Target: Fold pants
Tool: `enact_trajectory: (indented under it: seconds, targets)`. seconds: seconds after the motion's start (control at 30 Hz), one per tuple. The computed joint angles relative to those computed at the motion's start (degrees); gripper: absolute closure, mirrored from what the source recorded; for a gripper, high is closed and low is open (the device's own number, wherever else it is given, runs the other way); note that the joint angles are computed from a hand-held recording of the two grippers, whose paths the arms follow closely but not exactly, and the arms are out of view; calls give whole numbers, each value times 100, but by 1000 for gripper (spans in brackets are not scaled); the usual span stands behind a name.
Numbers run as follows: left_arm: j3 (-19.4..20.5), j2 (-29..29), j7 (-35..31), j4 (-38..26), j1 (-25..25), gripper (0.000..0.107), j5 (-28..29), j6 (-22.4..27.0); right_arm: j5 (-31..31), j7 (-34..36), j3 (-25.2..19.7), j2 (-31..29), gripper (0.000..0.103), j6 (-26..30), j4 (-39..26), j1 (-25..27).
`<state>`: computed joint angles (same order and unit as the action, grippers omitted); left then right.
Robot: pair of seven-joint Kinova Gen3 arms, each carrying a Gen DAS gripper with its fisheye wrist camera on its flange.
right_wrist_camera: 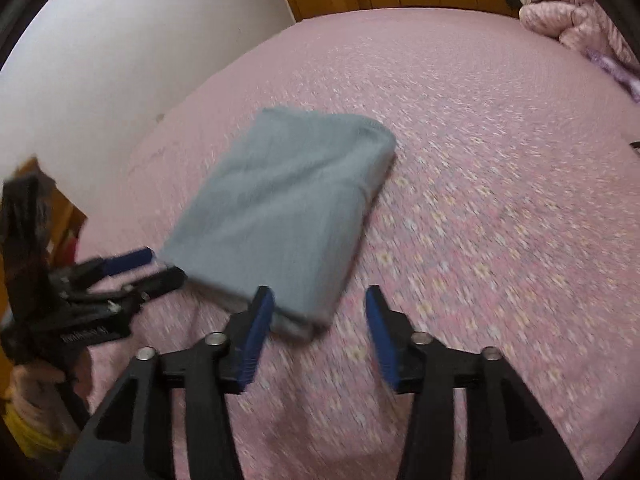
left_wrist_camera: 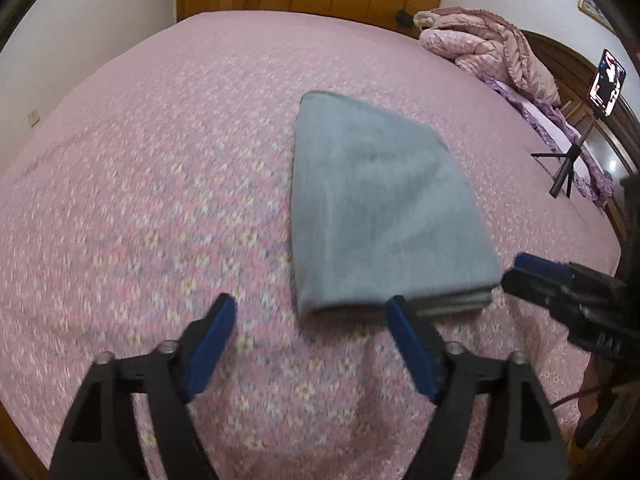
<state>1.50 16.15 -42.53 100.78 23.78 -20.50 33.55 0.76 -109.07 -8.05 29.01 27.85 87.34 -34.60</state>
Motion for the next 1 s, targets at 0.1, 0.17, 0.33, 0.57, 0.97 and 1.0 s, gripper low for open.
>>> enact_trajectory:
  seconds: [0.1,0.17,0.33,0.57,0.97,1.0]
  targets:
    - [-125,-44,454,227,182,7,-183,-81,170,-256,187,-105,44,-76,334,-231]
    - [-81,-1,520,266,175,7,-152,22,240,-449,262,-120,42,-61,444,-330]
    - [-133,70,906,326,354,5,-430,74,908,-1366,860,-249,22,-265,805,-978]
    - [-142,365,1197,-4,512,5,-672,392,1500,-2035,903,-87,15,-122,733,-1114]
    - [-251,897,1160,-710,694,5,-659,776,2181,-2603,1082,492,0,234,120,-1559]
    - [-268,898,1189,-697,719,5,-673,766,2208,-2629,1080,502,0,225,115,-1565]
